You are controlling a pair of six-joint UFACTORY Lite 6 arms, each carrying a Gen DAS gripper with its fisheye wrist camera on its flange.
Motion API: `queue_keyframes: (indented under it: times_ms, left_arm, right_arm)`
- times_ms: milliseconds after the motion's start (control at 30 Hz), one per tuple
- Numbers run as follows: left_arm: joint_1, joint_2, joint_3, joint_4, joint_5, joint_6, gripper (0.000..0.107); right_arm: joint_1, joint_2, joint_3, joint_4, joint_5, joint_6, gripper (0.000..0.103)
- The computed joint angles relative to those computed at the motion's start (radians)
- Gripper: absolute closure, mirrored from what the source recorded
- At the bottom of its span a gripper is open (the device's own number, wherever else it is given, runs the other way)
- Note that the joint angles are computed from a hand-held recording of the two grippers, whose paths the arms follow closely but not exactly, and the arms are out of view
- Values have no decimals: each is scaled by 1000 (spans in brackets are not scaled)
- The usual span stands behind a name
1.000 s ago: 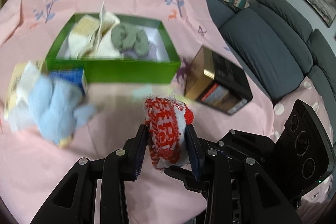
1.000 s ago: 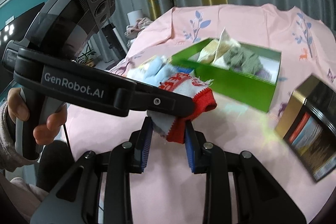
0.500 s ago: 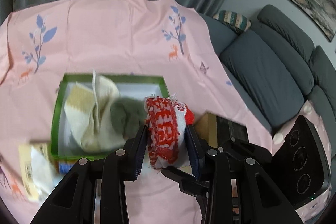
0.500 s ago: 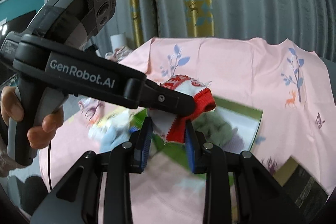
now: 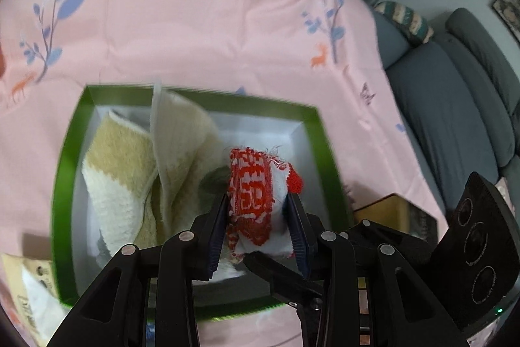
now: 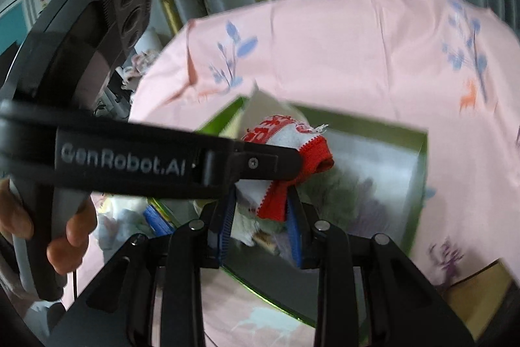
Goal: Organize soft objects
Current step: 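Carry the sock with the right gripper over the green box, then lower the sock into the green box and open the right gripper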
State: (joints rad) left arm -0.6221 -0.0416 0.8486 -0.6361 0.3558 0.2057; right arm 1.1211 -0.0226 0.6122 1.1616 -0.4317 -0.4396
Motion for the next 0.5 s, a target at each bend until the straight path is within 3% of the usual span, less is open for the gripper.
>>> queue_keyframes:
  times_ms: [200,333,500]
  left_arm:
    - [6,101,25,-20,-27,26,70]
    - [15,148,45,-38,-27,42,70]
    - [19,165,42,-84,-34,70,70]
  right_arm:
    - [-75,91,82,54,104,-70,74]
    - [-136,123,107,-23,183,19,73]
    - [-148,138,123,25,204,-14,71]
